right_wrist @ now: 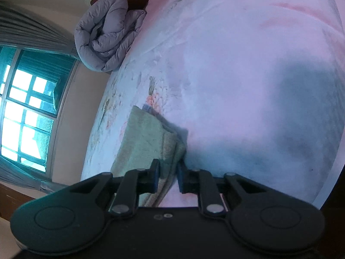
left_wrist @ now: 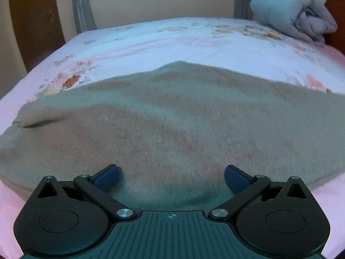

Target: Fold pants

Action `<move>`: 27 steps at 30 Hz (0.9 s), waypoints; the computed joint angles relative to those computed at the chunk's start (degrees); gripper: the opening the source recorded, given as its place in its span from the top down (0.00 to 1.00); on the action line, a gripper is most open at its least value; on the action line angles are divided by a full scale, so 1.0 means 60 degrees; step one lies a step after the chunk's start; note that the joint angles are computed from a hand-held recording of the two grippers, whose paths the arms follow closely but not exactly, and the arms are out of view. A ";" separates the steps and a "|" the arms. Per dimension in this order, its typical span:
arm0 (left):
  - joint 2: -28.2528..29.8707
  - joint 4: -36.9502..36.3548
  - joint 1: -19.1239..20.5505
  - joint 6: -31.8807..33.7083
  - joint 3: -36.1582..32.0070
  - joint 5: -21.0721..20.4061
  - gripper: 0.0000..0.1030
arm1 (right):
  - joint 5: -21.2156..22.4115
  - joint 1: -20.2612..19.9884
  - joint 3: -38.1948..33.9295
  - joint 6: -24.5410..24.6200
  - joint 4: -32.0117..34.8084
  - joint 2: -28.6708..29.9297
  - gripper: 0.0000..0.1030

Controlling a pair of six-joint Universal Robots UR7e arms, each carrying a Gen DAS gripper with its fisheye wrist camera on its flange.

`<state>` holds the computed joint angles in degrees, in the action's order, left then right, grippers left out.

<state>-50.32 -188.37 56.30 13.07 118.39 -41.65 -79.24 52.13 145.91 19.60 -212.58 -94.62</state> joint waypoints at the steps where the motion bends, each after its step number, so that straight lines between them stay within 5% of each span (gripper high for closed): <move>1: -0.0043 -0.0098 -0.0001 0.0078 0.0015 0.0054 0.00 | -0.0038 0.0050 0.0001 0.0043 0.0218 -0.0171 0.87; 6: -0.0485 -0.0938 0.0298 0.0288 0.0138 0.0717 0.00 | -0.1175 0.1263 0.0051 -0.2002 0.0460 -0.0778 0.86; 9: -0.0518 -0.1606 0.0587 0.0735 -0.0066 0.1202 0.00 | -0.1331 0.1910 -0.0282 -0.2484 0.0654 -0.0506 0.86; 13: -0.0352 -0.3118 0.0972 0.1814 -0.0559 0.1832 0.00 | -0.2355 0.3789 -0.1519 -0.3540 0.1127 0.1215 0.86; 20: -0.0390 -0.3736 0.1822 0.3138 -0.1438 0.1660 0.00 | -0.2613 0.6406 -0.5367 -0.5006 0.3645 0.5722 0.86; 24: -0.0559 -0.2377 0.2275 0.2484 -0.1742 0.1646 0.00 | -0.2550 0.7099 -0.7718 -0.5057 0.5370 0.7769 0.86; 27: -0.0808 -0.2046 0.2671 0.1785 -0.1578 0.0936 0.00 | -0.2177 0.7330 -0.9069 -0.5120 0.6610 0.8795 0.86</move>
